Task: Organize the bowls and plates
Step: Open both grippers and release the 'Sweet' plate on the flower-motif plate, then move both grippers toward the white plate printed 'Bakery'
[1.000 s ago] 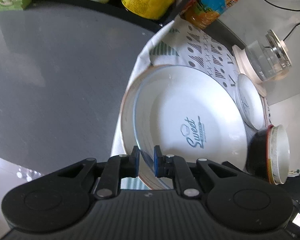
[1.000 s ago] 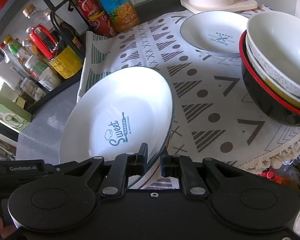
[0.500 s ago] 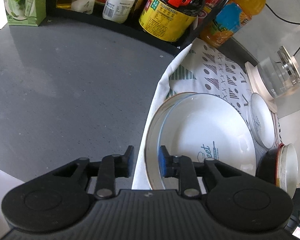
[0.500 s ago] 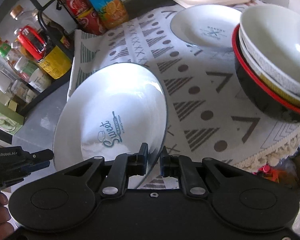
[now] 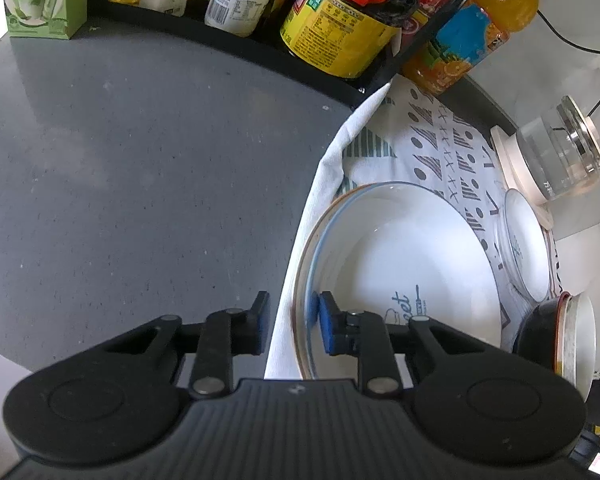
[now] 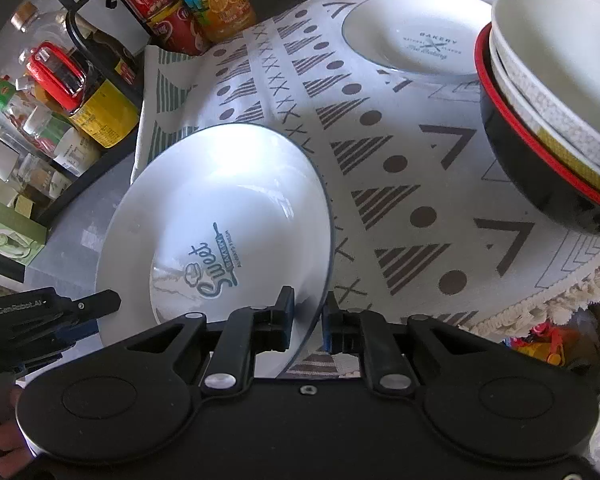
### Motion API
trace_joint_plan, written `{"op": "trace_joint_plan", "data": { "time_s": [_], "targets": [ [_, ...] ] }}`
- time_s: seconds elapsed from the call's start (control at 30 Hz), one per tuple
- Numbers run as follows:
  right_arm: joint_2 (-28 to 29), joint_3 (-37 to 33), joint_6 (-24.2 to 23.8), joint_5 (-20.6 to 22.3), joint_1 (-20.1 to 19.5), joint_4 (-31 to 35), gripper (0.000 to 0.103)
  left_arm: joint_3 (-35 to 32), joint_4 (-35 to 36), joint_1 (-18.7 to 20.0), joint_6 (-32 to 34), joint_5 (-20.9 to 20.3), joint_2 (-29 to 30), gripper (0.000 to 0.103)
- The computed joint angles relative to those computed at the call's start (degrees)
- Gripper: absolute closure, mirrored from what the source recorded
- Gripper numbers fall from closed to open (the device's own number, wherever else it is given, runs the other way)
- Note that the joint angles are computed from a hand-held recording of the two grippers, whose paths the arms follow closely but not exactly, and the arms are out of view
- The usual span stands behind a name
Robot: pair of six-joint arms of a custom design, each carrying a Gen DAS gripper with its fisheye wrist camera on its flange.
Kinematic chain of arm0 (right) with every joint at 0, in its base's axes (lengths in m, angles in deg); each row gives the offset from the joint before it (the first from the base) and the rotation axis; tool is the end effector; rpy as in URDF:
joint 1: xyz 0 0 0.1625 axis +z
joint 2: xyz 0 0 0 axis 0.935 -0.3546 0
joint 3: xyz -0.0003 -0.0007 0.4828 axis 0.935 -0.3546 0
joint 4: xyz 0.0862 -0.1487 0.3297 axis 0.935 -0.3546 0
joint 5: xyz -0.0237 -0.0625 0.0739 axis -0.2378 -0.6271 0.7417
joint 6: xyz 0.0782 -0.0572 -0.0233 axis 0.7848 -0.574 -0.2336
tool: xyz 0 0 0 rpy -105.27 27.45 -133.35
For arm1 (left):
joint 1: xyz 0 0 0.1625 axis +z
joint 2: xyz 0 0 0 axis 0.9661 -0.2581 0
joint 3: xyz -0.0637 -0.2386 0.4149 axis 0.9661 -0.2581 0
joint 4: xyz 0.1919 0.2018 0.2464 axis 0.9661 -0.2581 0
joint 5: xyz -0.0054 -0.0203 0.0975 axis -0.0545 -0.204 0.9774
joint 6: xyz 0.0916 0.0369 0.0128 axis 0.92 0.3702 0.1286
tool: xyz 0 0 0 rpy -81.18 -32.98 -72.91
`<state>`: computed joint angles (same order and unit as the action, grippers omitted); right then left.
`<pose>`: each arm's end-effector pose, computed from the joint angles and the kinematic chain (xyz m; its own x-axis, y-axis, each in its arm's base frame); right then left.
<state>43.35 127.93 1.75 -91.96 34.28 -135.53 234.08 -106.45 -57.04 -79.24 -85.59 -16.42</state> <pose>0.1842 -0.3584 0.1015 -0.8628 -0.3051 0.4031 -0.3879 0.9109 -0.1407 -0.1333 -0.2535 0.1692 -0.7354 -0.6565 -0.1678 -0.3225 0.5569 -0.7654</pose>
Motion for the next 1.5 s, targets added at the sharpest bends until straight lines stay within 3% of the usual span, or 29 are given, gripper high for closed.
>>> {"op": "trace_joint_plan", "data": {
  "time_s": [0.17,0.33,0.4,0.47,0.57,0.77,0.97,1.5],
  "targets": [
    [-1.28,-0.83,-0.23,0.14,0.24,2.86,0.083,-1.66,0.83,2.25,2.45,-0.78,-0.5,0.081],
    [-4.84,-2.2,-1.85,1.85,0.99,6.6,0.074,-5.18,7.4,2.66,3.52,-0.68,-2.87,0.073],
    [-6.21,-2.97,-2.33,2.77,0.98,8.0,0.067,-6.22,7.42,3.11,5.29,-0.36,-3.11,0.06],
    [-7.09,-3.66,-2.63,2.94,1.26,8.65,0.048,-7.63,8.75,3.14,6.29,0.69,-2.82,0.049],
    [-8.25,-5.02,-3.3,3.46,1.64,9.77,0.039,-9.63,9.82,3.57,8.03,2.24,-1.96,0.036],
    [-10.6,-7.85,-4.93,4.67,2.02,12.19,0.013,-12.45,5.53,6.33,14.39,4.42,0.85,0.033],
    [-12.73,-11.62,-5.81,5.46,1.38,15.59,0.003,-15.31,-0.45,9.24,22.12,5.86,4.25,0.031],
    [-13.63,-23.43,-8.99,4.46,-3.36,23.67,0.0,-23.68,-23.95,18.6,42.59,6.48,16.84,0.03]
  ]
}}
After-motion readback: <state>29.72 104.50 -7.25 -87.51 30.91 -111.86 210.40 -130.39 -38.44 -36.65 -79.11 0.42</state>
